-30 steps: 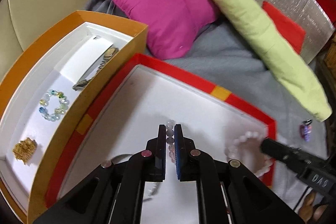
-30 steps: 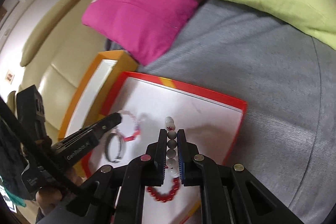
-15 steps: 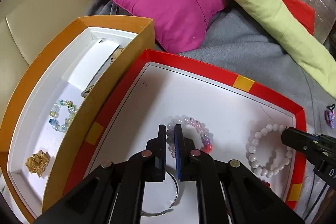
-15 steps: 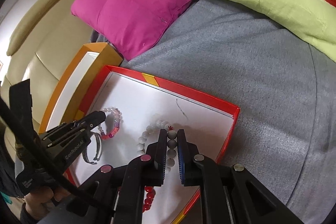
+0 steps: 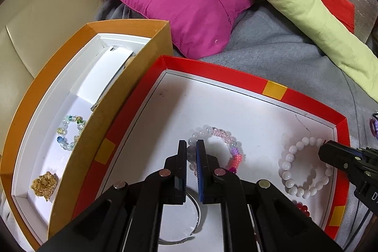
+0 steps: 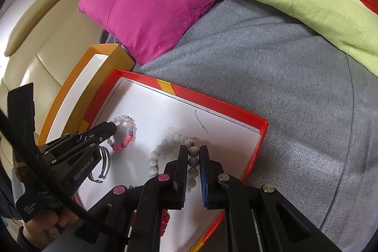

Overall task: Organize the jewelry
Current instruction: 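Open both tools to release the bracelets in the box, then move the right tool to the purple beaded bracelet and grasp it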

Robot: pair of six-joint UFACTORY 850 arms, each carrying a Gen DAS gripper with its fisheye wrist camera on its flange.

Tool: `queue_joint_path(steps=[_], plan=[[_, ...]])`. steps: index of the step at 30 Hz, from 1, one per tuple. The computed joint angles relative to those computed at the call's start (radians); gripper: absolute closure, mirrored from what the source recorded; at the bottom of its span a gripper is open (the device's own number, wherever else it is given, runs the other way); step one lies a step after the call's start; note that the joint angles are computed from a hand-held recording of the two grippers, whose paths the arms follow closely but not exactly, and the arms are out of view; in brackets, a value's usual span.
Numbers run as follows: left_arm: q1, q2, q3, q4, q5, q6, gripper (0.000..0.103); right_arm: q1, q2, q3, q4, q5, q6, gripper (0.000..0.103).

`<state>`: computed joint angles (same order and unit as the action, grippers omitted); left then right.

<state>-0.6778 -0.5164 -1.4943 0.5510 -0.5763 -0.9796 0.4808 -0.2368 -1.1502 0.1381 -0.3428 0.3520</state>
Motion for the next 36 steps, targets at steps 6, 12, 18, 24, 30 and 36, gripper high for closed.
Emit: queue_joint_path(steps=[6, 12, 18, 24, 30, 36], plan=[[0.005, 0.001, -0.002, -0.003, -0.022, -0.020, 0.095, 0.001, -0.010, -0.017, -0.035, -0.029, 0.039, 0.091], [-0.011, 0.051, 0.034, 0.081, -0.036, -0.112, 0.065, -0.002, 0.020, -0.007, -0.053, -0.026, 0.059, 0.082], [-0.062, 0.138, 0.099, 0.216, -0.038, -0.308, 0.044, -0.005, 0.133, 0.082, -0.212, 0.004, 0.208, 0.031], [-0.173, 0.178, 0.133, 0.280, 0.028, -0.424, 0.037, -0.041, 0.316, 0.261, -0.350, 0.007, 0.334, 0.028], [-0.285, 0.095, 0.035, 0.127, 0.106, -0.265, 0.037, -0.153, 0.552, 0.493, -0.359, -0.048, 0.348, 0.028], [-0.351, -0.071, -0.158, -0.074, 0.076, -0.020, 0.037, -0.389, 0.724, 0.630, -0.070, -0.095, 0.028, 0.050]])
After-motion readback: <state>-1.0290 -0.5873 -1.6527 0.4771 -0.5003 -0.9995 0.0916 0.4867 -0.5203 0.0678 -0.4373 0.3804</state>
